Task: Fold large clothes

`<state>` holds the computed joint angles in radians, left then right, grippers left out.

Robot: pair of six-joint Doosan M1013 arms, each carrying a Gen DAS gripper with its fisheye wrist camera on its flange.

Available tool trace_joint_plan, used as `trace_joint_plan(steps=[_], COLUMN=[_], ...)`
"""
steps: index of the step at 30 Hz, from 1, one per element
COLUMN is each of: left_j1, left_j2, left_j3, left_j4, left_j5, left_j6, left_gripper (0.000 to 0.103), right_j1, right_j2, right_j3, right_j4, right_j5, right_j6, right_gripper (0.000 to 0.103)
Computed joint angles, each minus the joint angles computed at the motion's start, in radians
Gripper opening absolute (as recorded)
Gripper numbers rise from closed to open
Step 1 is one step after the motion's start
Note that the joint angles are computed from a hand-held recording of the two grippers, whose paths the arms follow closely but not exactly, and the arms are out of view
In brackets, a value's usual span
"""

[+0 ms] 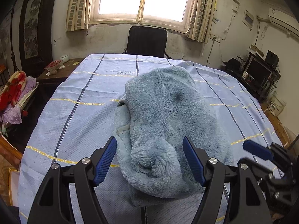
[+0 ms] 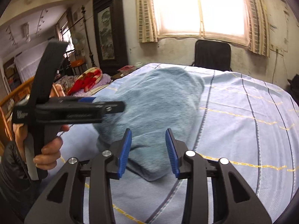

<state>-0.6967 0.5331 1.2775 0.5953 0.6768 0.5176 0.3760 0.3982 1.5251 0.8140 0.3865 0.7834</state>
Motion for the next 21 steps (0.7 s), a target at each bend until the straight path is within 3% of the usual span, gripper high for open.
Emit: trace_joint_plan(steps=[5,7,10,13,15,18,19,21], left_j1=[0.022,0.045,0.082,0.104,0.105,0.093,0.090,0.090], left_j2=[-0.008,-0.016,-0.024,-0.019,-0.012,0.002,0.003,0.001], left_j3=[0.024,0.045,0.077,0.088,0.081,0.056,0.054,0.058], left_j4=[-0.076,-0.164,-0.377,-0.573,-0.605,-0.524,-0.500,-0.502], left_j5=[-0.071,-0.131,-0.230,-0.277,-0.273,-0.240,-0.240,-0.251], left_j6=[0.010,0.031,0.144,0.278,0.307,0.257,0.240,0.257], left_gripper=[0.073,0.073,0.074,0.074,0.074,0.074,0.071,0.044], right_j1=[-0.022,-0.041,-0.072,-0.100,-0.114,-0.124,-0.126,-0.127], right_j2=[0.001,0.011,0.024,0.041,0.054,0.064,0.066,0.070], right_j3=[-0.009,-0.028,-0.044,-0.056,-0.062,-0.062,-0.060,-0.060], right_j4=[-0.002,0.016,0.102,0.173,0.203,0.231,0.241,0.246], right_j5=[0.017,0.045,0.104,0.167,0.200,0.220,0.222,0.231], right_j6=[0.107,0.153,0.182,0.211,0.227,0.226,0.223,0.225], right_gripper=[0.045,0.054,0.058,0.060,0.060,0.061,0.062,0.062])
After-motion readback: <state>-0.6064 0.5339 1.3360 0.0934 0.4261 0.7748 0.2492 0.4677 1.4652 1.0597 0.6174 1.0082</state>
